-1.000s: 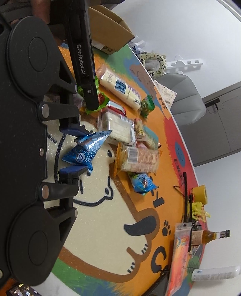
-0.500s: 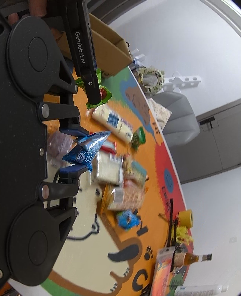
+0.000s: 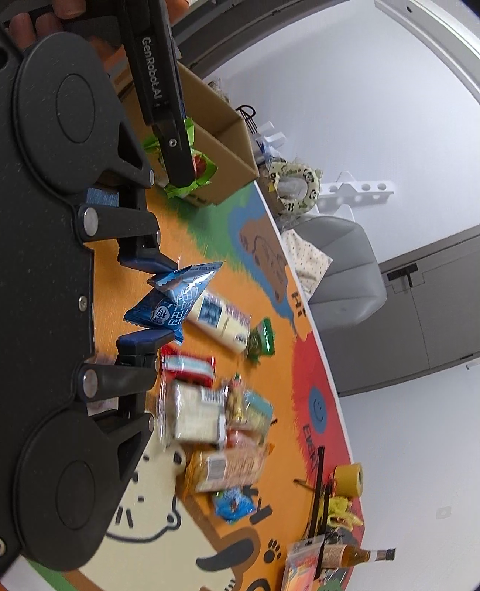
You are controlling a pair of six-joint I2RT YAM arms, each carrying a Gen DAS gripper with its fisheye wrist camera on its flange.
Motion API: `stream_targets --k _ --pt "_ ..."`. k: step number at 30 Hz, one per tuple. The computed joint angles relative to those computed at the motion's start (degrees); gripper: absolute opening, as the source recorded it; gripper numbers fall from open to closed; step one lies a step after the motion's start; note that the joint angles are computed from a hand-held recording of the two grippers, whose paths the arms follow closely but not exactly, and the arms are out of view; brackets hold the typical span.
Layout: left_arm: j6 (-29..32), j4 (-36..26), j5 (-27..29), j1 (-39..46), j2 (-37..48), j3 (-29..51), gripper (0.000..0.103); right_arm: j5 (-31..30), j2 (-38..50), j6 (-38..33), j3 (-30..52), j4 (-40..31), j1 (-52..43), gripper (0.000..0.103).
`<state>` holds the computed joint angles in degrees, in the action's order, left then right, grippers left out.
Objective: Organize snacks
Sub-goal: 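Carry the blue chip bag and green candy packet over the cardboard box with both tools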
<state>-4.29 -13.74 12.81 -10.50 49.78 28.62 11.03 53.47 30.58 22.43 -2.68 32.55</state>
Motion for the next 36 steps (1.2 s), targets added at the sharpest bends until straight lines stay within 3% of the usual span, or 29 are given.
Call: stream_targets --k 9,25,32,36 --pt "5.7 -5.3 8.7 11.2 -6.1 1.9 0.037 6.9 4.8 2.7 3.9 1.9 8.0 0.03" --pt "15.3 -9.0 23.8 32.4 -4.6 3.2 0.037 13.2 16.2 4.1 12.9 4.8 17.7 0.03" --pt "18.2 -8.3 26.8 40.5 -0.1 5.2 0.037 12.9 21.2 2.9 17.2 6.3 19.7 0.03" --pt "18.1 -6.8 25.6 42.3 3.9 6.4 0.038 12.0 24.2 1.9 19.8 6.7 20.2 0.03"
